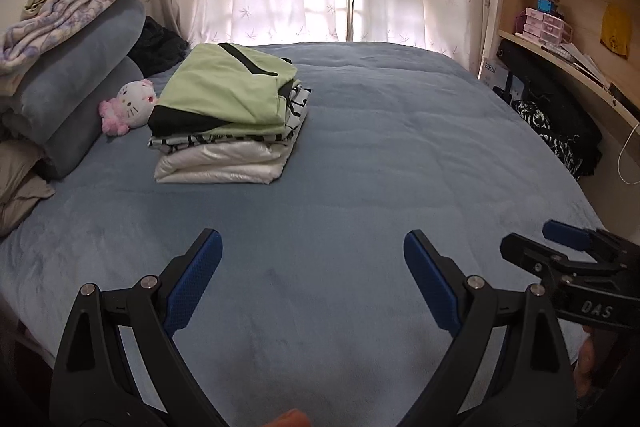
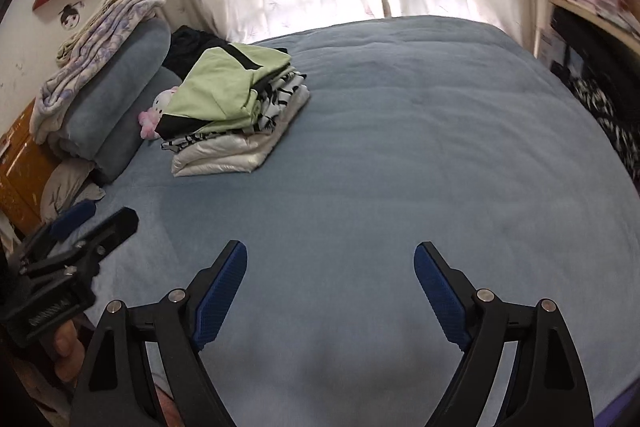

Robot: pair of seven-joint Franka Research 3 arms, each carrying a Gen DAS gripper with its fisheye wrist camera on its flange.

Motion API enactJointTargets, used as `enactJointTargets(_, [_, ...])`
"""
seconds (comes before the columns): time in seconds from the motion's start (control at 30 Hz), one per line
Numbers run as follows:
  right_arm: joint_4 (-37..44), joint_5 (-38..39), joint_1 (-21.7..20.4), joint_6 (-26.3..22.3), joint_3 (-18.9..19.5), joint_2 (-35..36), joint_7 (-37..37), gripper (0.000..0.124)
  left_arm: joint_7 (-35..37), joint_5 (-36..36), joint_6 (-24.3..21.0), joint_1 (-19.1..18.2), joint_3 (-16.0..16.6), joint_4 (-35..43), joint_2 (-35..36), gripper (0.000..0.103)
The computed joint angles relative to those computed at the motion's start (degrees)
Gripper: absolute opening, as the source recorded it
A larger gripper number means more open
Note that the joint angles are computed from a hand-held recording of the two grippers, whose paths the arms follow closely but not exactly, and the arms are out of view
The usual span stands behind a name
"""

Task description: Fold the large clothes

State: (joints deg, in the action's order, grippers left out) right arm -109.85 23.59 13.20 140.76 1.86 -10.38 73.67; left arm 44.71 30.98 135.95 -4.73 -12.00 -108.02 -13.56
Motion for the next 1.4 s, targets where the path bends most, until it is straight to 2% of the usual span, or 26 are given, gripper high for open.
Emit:
enactJointTargets(0.1, [-8.1,1.0,-0.5,2.3,-0.6,-6.5,-0.6,0.088,-3.4,2.4,-0.5,-0.1,-1.4,-2.7,-1.7,0.091])
enactJointTargets(0.23, [-14.2,2.0,-0.6,4.2,-1.9,-12.3,-2.5,0.09,-4.8,1.8,-0.9,-1.0,-1.8,-4.5,-2.8,0.091])
enactJointTargets(0.57, [-19.4,1.3,-1.6,3.4,-3.3,-19.8,-7.3,0.091,-3.1,-2.4,-0.8,-1.7,-0.9,-5.0,-3.9,0.091])
enactJointTargets(0.9, [-16.5,3.0,-2.0,0.7,-4.5,-17.9,-9.9,0.091,-1.6,-4.0,-0.8,-1.5,-0.4,-4.8,-3.8,0.091])
enactJointTargets(1.03, [-13.8,4.2,-1.8,0.8,-4.8,-14.9,-11.2,0.091,-1.7,-3.4,-1.0,-1.2,-0.7,-5.0,-4.0,0.091])
enactJointTargets(1.4, [-12.2,4.3,-2.4,-0.1,-4.1,-13.0,-11.0,0.091,-1.1,-4.3,-1.9,-1.1,-0.2,-5.3,-3.9,0.091])
